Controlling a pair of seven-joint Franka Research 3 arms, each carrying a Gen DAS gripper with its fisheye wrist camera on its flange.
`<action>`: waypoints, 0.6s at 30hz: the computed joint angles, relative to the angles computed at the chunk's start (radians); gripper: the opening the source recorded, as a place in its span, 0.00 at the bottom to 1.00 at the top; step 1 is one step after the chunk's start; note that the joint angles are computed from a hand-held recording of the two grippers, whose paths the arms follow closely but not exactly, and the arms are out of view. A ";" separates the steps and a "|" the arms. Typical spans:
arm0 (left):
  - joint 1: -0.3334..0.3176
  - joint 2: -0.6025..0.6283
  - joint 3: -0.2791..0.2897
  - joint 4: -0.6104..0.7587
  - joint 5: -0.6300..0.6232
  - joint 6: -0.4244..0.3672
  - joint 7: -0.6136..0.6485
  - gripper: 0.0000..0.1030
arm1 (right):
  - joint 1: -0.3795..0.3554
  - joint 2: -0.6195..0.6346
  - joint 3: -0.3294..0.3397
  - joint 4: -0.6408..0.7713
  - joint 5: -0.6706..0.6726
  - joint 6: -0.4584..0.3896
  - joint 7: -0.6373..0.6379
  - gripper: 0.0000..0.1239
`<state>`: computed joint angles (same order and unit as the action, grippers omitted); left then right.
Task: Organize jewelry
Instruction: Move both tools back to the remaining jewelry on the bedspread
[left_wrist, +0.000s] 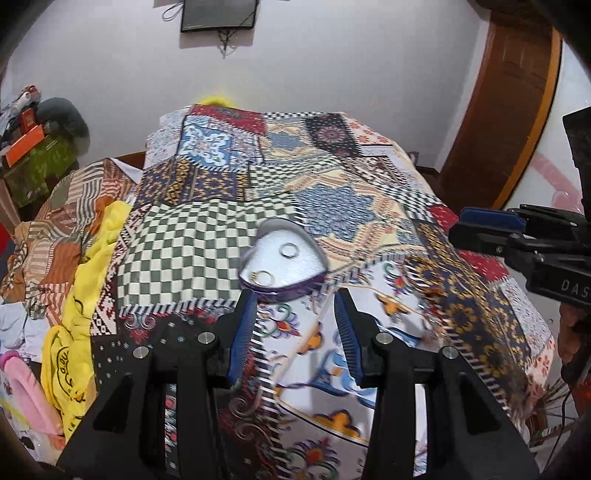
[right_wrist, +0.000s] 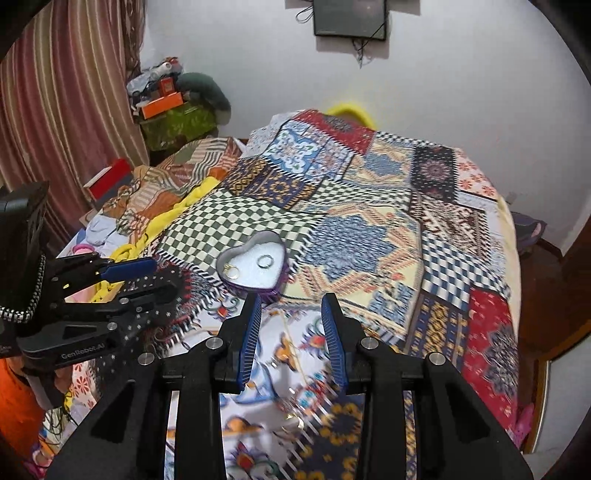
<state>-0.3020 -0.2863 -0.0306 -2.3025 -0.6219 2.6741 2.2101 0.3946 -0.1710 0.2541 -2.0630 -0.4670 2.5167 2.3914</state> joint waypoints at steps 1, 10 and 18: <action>-0.004 -0.010 -0.002 -0.008 -0.003 -0.002 0.004 0.42 | -0.002 -0.016 0.001 -0.017 -0.007 -0.001 0.011 0.25; -0.052 -0.073 -0.001 -0.072 -0.006 -0.037 0.012 0.42 | -0.024 -0.117 0.029 -0.161 0.072 0.017 -0.007 0.25; -0.068 -0.114 -0.005 -0.143 0.013 -0.071 -0.018 0.42 | -0.014 -0.123 0.057 -0.238 0.108 0.006 -0.029 0.25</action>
<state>-0.3698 -0.4000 -0.0352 -2.4451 -0.6087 2.6035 2.1920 0.3808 -0.2942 0.3113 -2.3011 -0.3593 2.5232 2.3625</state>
